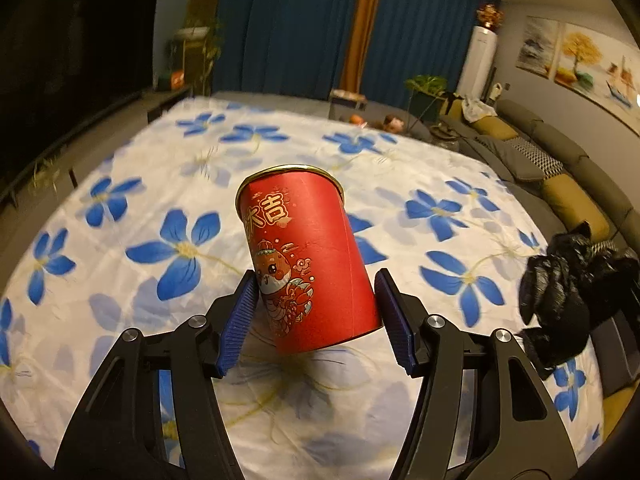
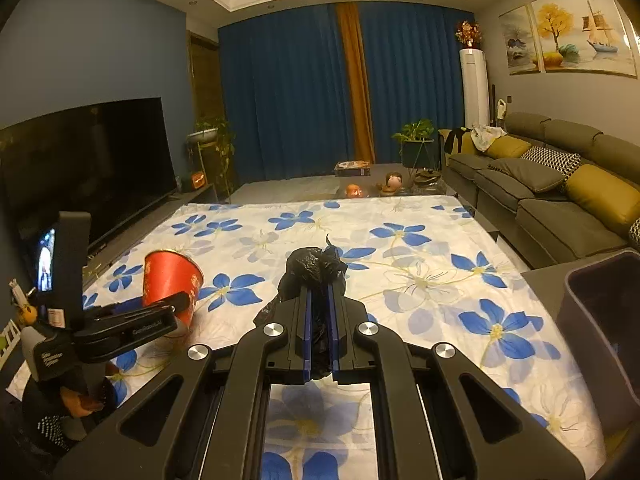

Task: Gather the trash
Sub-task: 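Carry the black bag and red cup over the grey bin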

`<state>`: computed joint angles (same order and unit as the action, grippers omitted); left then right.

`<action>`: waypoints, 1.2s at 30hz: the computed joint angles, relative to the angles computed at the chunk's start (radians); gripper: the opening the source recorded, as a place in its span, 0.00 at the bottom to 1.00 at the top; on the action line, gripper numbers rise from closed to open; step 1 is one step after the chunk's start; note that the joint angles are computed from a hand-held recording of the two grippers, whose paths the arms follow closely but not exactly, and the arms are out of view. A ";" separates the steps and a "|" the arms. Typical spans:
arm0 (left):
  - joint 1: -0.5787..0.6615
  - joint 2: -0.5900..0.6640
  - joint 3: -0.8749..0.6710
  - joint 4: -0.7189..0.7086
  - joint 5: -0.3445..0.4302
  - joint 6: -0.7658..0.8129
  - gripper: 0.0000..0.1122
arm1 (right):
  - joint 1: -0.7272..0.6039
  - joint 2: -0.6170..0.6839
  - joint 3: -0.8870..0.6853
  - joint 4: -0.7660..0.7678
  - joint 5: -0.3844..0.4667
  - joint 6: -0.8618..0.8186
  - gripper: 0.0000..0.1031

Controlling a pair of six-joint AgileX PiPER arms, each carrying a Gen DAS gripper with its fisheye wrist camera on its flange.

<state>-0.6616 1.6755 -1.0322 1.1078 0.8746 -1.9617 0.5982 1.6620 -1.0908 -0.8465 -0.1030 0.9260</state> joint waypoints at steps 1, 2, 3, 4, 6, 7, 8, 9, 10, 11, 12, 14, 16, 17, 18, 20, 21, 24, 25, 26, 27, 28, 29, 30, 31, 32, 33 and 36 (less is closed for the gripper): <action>-0.025 0.002 -0.019 -0.001 0.031 0.012 0.52 | -0.007 -0.010 0.010 -0.009 -0.006 0.007 0.08; -0.042 0.003 -0.033 -0.001 0.053 0.021 0.52 | -0.014 -0.028 0.025 -0.011 -0.012 0.005 0.08; -0.072 0.008 -0.057 0.002 0.085 0.030 0.52 | -0.022 -0.042 0.037 -0.025 -0.017 0.015 0.08; -0.090 0.010 -0.072 0.004 0.103 0.037 0.52 | -0.029 -0.056 0.049 -0.035 -0.020 0.021 0.08; -0.137 0.026 -0.123 0.008 0.156 0.060 0.52 | -0.049 -0.094 0.084 -0.035 -0.028 0.014 0.08; -0.154 0.032 -0.141 0.012 0.171 0.065 0.52 | -0.056 -0.105 0.094 -0.043 -0.032 0.019 0.08; -0.173 0.040 -0.162 0.016 0.185 0.072 0.52 | -0.069 -0.125 0.109 -0.073 -0.035 0.046 0.08; -0.188 0.048 -0.183 0.020 0.196 0.079 0.52 | -0.081 -0.141 0.123 -0.091 -0.038 0.059 0.08; -0.209 0.063 -0.214 0.024 0.211 0.091 0.52 | -0.093 -0.161 0.139 -0.098 -0.043 0.061 0.08; -0.226 0.077 -0.243 0.028 0.225 0.104 0.52 | -0.106 -0.177 0.152 -0.110 -0.048 0.070 0.08; -0.241 0.094 -0.271 0.031 0.235 0.118 0.52 | -0.126 -0.198 0.170 -0.141 -0.058 0.095 0.08; -0.264 0.126 -0.327 0.030 0.250 0.146 0.52 | -0.161 -0.227 0.191 -0.191 -0.073 0.137 0.08; -0.282 0.160 -0.386 0.027 0.256 0.175 0.52 | -0.202 -0.256 0.215 -0.234 -0.092 0.171 0.08; -0.290 0.176 -0.415 0.026 0.257 0.188 0.52 | -0.218 -0.263 0.218 -0.255 -0.097 0.189 0.08; -0.297 0.196 -0.447 0.025 0.258 0.205 0.52 | -0.237 -0.270 0.224 -0.271 -0.106 0.201 0.08; -0.309 0.233 -0.506 0.023 0.263 0.234 0.52 | -0.279 -0.287 0.239 -0.302 -0.123 0.224 0.08; -0.314 0.259 -0.549 0.019 0.263 0.256 0.52 | -0.301 -0.292 0.244 -0.319 -0.133 0.237 0.08; -0.324 0.321 -0.646 0.009 0.261 0.306 0.52 | -0.367 -0.305 0.259 -0.350 -0.163 0.257 0.08; -0.328 0.354 -0.700 0.003 0.262 0.336 0.52 | -0.381 -0.306 0.261 -0.351 -0.168 0.257 0.08; -0.331 0.376 -0.734 -0.002 0.264 0.353 0.52 | -0.405 -0.306 0.261 -0.361 -0.178 0.265 0.08; -0.334 0.402 -0.777 -0.007 0.263 0.375 0.52 | -0.426 -0.305 0.263 -0.366 -0.186 0.267 0.08; -0.336 0.422 -0.812 -0.011 0.262 0.394 0.52 | -0.448 -0.303 0.264 -0.371 -0.195 0.270 0.08; -0.339 0.450 -0.858 -0.017 0.265 0.418 0.52 | -0.470 -0.302 0.266 -0.383 -0.209 0.277 0.08; -0.340 0.467 -0.890 -0.021 0.268 0.435 0.52 | -0.502 -0.306 0.274 -0.396 -0.228 0.284 0.08; -0.343 0.497 -0.940 -0.026 0.270 0.461 0.52 | -0.527 -0.303 0.275 -0.403 -0.239 0.288 0.08; -0.344 0.516 -0.973 -0.030 0.269 0.477 0.52 | -0.543 -0.304 0.275 -0.413 -0.246 0.295 0.08; -0.346 0.546 -1.027 -0.039 0.270 0.506 0.52 | -0.563 -0.301 0.273 -0.422 -0.254 0.301 0.08; -0.347 0.598 -1.118 -0.055 0.269 0.554 0.52 | -0.618 -0.293 0.269 -0.434 -0.277 0.301 0.08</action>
<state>-1.0087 2.2732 -2.1504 1.0532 1.1432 -1.4076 -0.0196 1.3694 -0.8219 -1.2800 -0.3800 1.2270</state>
